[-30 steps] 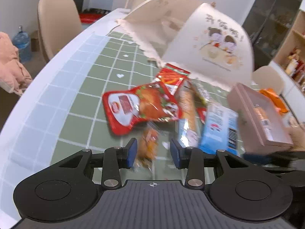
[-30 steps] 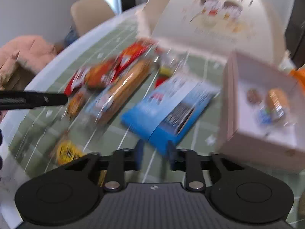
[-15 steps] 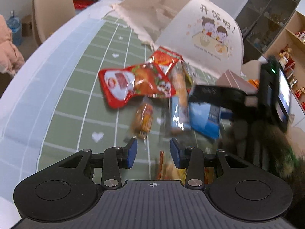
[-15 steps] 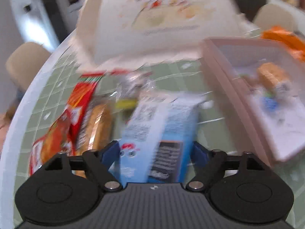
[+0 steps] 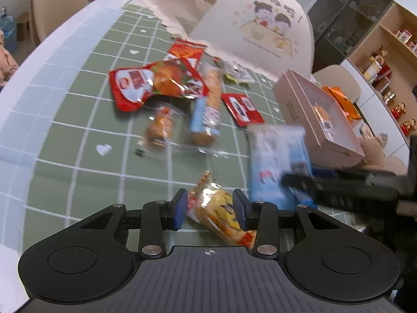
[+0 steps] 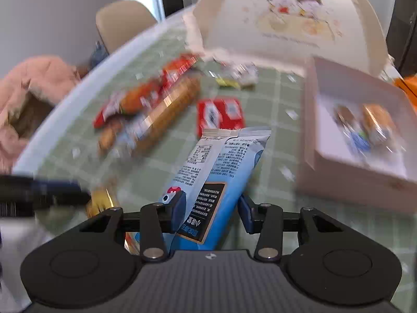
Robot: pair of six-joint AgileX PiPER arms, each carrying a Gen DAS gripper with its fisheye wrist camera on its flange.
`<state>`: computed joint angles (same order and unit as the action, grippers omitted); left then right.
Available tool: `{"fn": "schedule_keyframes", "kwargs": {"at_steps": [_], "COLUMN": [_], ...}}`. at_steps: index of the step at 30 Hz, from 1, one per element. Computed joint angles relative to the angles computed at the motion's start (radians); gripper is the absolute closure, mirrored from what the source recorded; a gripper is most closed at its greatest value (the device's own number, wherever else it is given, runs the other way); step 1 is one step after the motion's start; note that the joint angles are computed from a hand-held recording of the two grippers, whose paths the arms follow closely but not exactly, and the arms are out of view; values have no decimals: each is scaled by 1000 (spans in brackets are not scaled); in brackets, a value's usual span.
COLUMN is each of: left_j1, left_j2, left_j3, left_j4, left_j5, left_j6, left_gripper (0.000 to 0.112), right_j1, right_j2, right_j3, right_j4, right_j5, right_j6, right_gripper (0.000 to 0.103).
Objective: Organize snacks
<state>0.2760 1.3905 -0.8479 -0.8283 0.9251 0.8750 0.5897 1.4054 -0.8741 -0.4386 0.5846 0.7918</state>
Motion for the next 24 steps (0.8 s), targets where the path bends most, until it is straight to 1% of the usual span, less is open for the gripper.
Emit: {"fn": "schedule_keyframes", "kwargs": {"at_steps": [3,5,7,8,9,10,12,14,15,16,17,18,19,20,21,22,23,24], "left_j1": [-72,-118,-169,-195,-222,-246,-296,-358,-376,-385,-382,-374,-373,-374,-371,-363,-351,-335], "left_j2": [-38,-64,-91,-101,-107,-108,-89,-48,-17,11,30,36,40,49,69,100,130,163], "left_j3": [28,40,49,50,46,35,-15,-87,-134,-176,-209,-220,-226,-235,-249,-267,-283,-297], "left_j4": [21,33,50,62,80,98,104,130,144,162,161,148,149,173,188,191,186,168], "left_j5": [-49,-77,-112,-133,-154,-171,-210,-272,-291,-302,-311,-320,-337,-350,-352,-348,-347,-347], "left_j6": [-65,-114,-173,-201,-235,-266,-286,-312,-344,-401,-455,-471,-485,-499,-492,-471,-454,-440], "left_gripper": [70,70,70,70,70,70,70,70,70,70,70,70,70,70,70,70,70,70], "right_j1": [-50,-77,-77,-82,-99,-120,-164,-234,-261,-273,-274,-285,-304,-329,-352,-378,-391,-391], "right_j2": [-106,-171,-212,-242,-275,-297,-324,-323,-311,-291,-253,-226,-193,-132,-76,-2,85,161], "right_j3": [89,136,162,175,184,180,161,119,89,57,16,-22,-63,-136,-194,-276,-375,-457], "right_j4": [109,152,103,97,117,145,211,353,415,436,419,420,444,479,522,590,619,608], "right_j5": [16,29,41,37,29,17,-12,-29,-36,-44,-67,-85,-97,-94,-85,-57,-18,8], "right_j6": [-136,-212,-193,-201,-234,-270,-337,-482,-546,-570,-553,-551,-569,-583,-606,-651,-658,-638], "right_gripper": [59,54,52,52,49,44,39,39,39,39,39,36,29,26,25,25,25,25]}}
